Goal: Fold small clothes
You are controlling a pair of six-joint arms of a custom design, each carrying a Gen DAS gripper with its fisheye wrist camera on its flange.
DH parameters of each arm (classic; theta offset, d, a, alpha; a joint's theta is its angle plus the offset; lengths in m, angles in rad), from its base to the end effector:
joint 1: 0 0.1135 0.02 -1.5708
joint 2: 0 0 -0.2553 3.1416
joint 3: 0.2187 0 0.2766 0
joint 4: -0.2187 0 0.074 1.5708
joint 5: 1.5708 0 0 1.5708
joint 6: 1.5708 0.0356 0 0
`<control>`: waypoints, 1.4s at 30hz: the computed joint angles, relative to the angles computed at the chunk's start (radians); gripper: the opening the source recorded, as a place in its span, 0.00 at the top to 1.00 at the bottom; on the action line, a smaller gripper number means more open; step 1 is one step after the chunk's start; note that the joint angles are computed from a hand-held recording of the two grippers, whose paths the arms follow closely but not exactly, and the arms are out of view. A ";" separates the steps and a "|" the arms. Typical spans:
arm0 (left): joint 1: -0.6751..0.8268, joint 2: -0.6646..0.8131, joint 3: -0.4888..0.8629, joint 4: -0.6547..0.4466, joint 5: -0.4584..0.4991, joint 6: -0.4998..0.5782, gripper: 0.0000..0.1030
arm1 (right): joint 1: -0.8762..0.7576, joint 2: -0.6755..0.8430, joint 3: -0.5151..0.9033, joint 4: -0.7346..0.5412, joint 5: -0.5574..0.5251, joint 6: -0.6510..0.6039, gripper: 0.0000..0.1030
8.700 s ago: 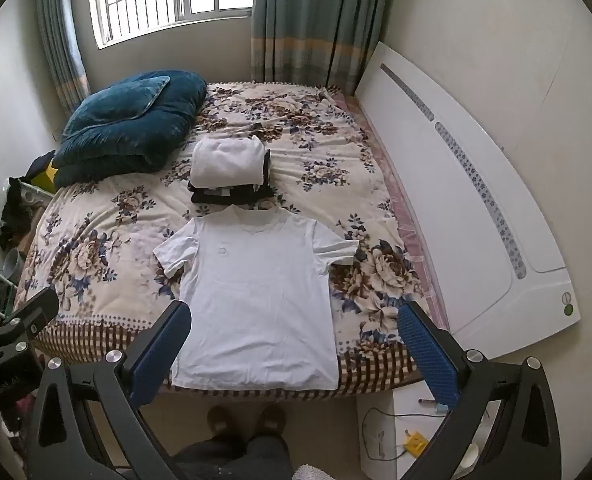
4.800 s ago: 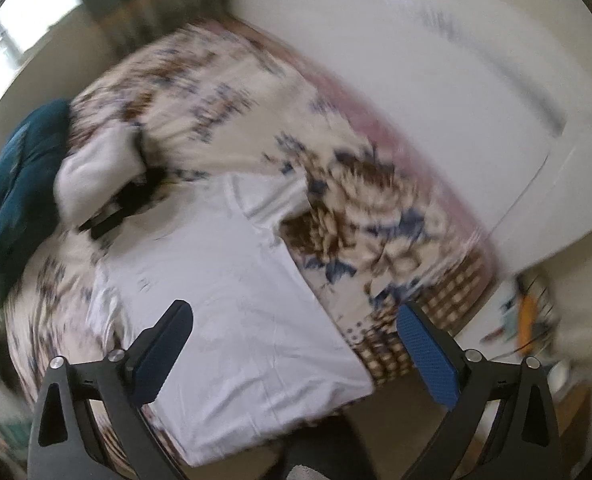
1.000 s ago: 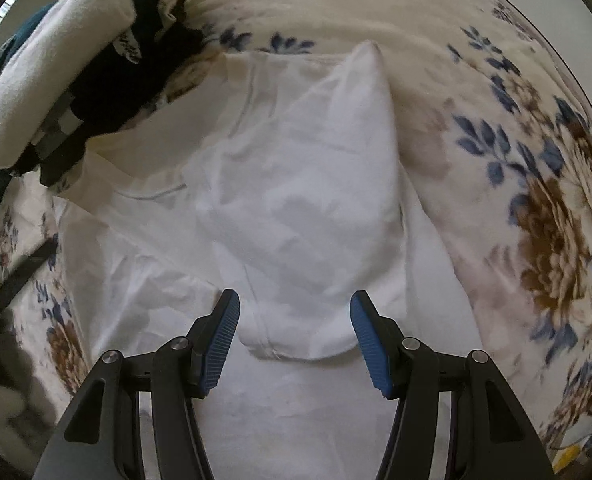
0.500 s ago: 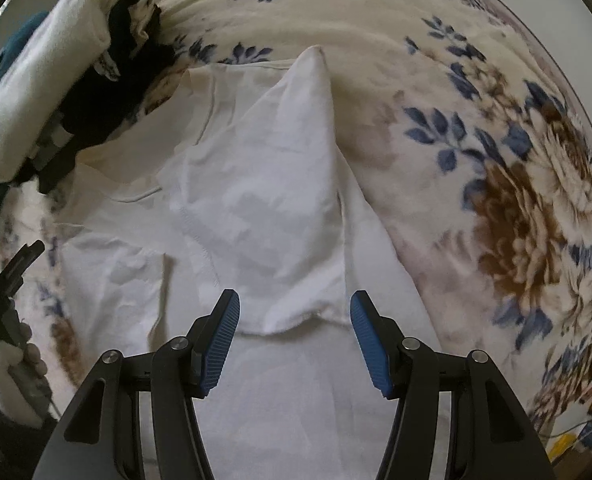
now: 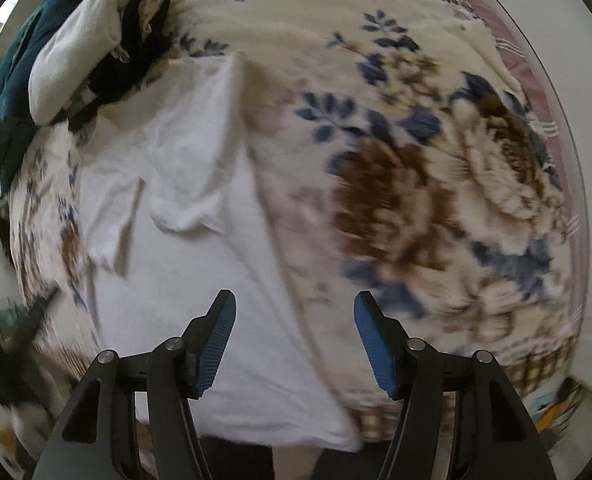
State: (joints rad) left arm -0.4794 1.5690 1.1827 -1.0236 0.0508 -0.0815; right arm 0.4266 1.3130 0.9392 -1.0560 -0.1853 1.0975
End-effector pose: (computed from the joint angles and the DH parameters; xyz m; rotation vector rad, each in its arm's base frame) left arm 0.2741 -0.1445 0.2145 0.5985 2.9375 -0.1401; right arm 0.2190 0.1067 0.2097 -0.9996 -2.9290 -0.3589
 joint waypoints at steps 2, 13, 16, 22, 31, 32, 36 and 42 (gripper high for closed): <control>-0.170 -0.064 -0.132 -0.034 0.051 -0.163 0.03 | -0.074 -0.098 -0.070 -0.066 -0.012 -0.097 0.38; -0.878 0.158 -0.313 0.279 0.192 -0.786 0.34 | -0.508 -0.129 -0.274 -0.026 -0.069 -0.578 0.38; -0.890 0.136 -0.334 0.294 0.148 -0.826 0.86 | -0.522 -0.028 -0.248 0.048 -0.077 -0.633 0.38; -0.834 -0.137 -0.432 0.254 0.097 -0.867 0.98 | -0.556 0.243 -0.101 0.267 -0.236 -0.696 0.38; -0.790 -0.407 -0.501 0.119 0.047 -0.939 0.98 | -0.532 0.801 0.343 0.458 -0.411 -0.675 0.38; -0.798 -0.435 -0.513 0.109 0.042 -0.958 0.98 | -0.527 0.857 0.392 0.456 -0.440 -0.664 0.38; -0.732 -0.548 -0.529 0.031 0.039 -0.948 0.98 | -0.497 0.973 0.490 0.477 -0.471 -0.594 0.63; -0.530 -0.742 -0.524 -0.129 0.050 -0.822 0.98 | -0.407 0.956 0.622 0.380 -0.357 -0.575 0.96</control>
State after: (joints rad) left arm -1.0093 0.8274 0.6584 -1.1522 0.1006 -0.9036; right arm 0.0194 2.2691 1.5613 -0.6757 -0.5427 0.5221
